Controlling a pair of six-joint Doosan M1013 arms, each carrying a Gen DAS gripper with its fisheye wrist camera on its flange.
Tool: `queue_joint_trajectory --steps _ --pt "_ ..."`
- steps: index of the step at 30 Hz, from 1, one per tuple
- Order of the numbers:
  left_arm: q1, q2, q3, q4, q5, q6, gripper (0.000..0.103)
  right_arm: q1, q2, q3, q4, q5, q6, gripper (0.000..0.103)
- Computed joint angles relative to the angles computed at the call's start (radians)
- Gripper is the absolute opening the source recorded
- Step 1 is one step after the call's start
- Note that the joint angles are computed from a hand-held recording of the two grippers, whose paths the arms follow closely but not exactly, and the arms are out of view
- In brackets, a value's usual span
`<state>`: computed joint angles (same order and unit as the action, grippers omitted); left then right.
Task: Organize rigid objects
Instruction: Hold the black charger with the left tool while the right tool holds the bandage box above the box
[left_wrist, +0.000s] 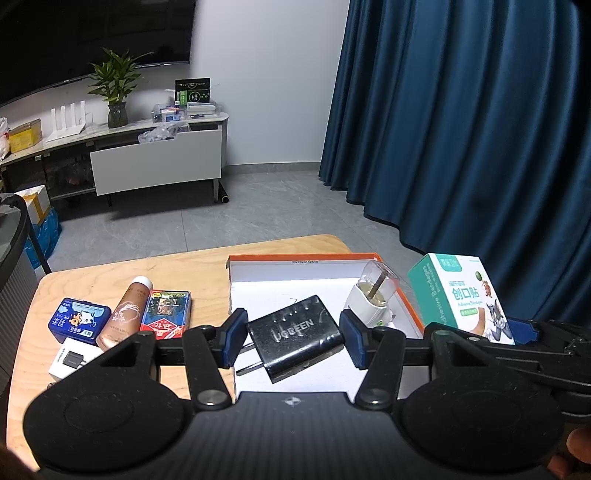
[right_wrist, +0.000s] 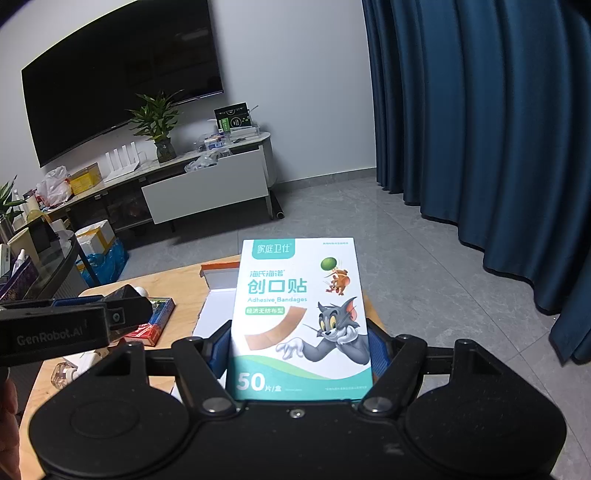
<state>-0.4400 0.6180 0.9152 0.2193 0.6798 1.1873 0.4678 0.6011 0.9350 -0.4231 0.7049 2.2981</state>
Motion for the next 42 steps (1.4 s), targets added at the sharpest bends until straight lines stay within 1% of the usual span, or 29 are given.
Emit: queue_joint_trajectory --steps 42 --pt "0.005 -0.002 0.007 -0.034 0.010 0.001 0.055 -0.001 0.014 -0.015 0.011 0.020 -0.039 0.084"
